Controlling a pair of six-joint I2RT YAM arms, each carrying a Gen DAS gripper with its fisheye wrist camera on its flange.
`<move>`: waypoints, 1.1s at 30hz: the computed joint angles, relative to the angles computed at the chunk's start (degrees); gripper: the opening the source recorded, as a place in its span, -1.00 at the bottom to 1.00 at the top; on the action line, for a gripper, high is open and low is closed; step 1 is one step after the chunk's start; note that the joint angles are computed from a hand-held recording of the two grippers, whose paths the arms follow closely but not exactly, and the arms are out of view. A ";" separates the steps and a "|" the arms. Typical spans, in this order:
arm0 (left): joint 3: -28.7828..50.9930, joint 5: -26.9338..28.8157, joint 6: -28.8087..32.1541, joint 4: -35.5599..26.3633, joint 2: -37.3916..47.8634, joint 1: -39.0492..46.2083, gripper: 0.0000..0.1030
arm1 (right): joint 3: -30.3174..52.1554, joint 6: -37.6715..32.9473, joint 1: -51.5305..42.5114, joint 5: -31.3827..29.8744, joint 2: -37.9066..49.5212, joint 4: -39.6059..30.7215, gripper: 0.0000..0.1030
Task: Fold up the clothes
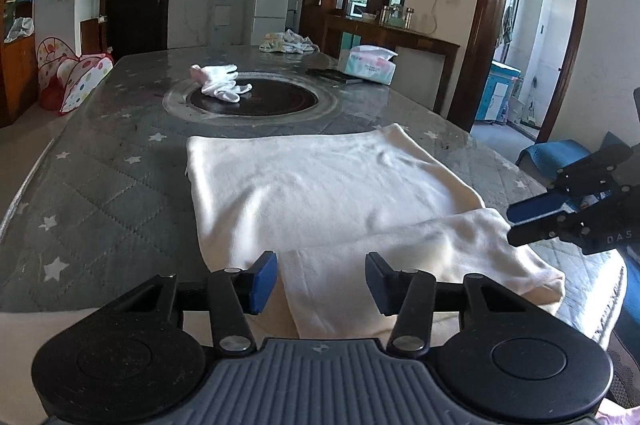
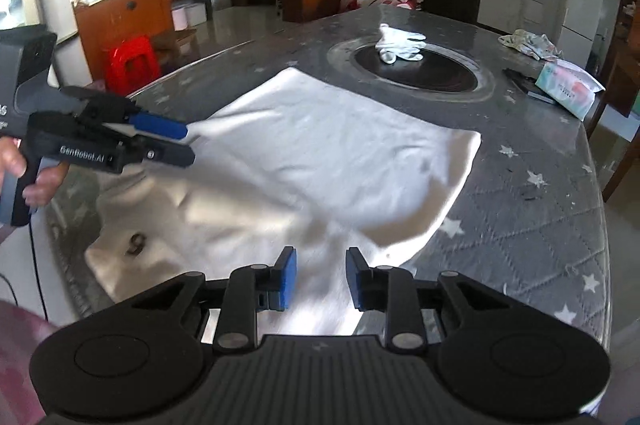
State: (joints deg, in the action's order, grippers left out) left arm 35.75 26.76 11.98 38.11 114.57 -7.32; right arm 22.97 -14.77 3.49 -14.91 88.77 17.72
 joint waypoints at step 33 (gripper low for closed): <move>-7.13 -3.32 6.94 7.60 -0.51 -0.17 -0.64 | 3.79 0.81 7.73 0.99 9.06 8.19 -0.38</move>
State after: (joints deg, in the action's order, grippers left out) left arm 28.62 23.44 18.92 45.71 114.06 -7.50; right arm 26.76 -13.96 11.23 -13.92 97.83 25.92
